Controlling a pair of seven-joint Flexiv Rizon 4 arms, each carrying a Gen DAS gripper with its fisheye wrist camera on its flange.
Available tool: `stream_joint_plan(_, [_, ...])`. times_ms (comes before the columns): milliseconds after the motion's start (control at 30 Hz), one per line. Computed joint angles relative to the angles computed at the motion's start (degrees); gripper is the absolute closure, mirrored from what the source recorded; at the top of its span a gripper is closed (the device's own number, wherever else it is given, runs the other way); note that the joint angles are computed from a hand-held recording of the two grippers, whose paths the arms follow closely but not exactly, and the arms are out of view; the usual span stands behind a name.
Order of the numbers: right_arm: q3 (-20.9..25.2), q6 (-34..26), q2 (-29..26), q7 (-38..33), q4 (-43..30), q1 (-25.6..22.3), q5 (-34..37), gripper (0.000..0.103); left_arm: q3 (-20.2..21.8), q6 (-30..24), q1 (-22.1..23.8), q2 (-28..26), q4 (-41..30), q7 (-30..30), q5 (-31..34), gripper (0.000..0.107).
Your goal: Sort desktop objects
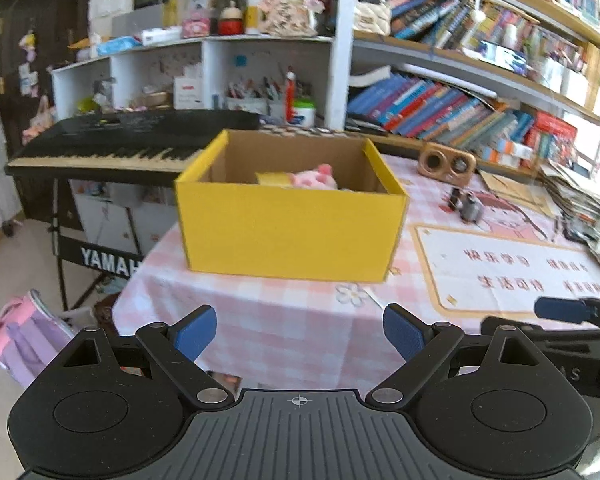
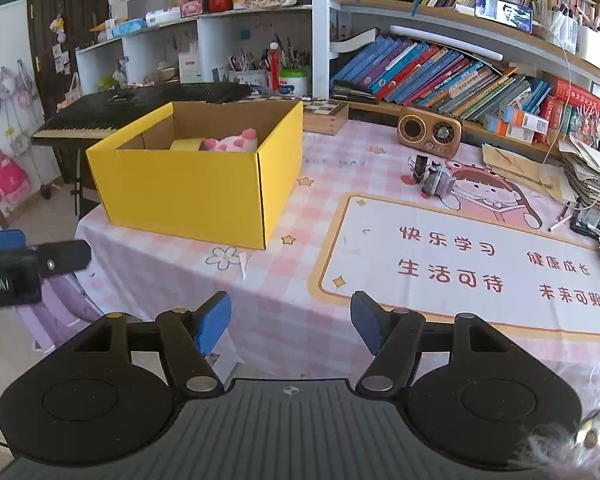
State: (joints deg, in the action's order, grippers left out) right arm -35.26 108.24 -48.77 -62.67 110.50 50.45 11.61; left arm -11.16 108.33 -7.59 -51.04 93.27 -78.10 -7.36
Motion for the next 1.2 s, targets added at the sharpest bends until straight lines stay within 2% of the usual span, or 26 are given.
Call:
stream_joint_plan(200, [-1.4, -0.3, -0.1, 0.4, 1.3, 1.5, 0.9, 0.034, -2.2, -0.6, 1.3, -0.3, 0.0, 0.9, 1.8, 0.014])
stream_joint_plan(667, [-6.4, -1.6, -0.6, 5.2, 5.3, 5.6, 2.2, 0.033, -8.0, -2.7, 4.4, -1.2, -0.7, 4.4, 5.3, 0.014])
stream_joint_plan(1200, [-7.7, -2.3, -0.8, 8.4, 6.9, 4.8, 1.5, 0.032, -10.4, -7.1, 3.3, -3.5, -4.9, 8.9, 4.0, 0.014])
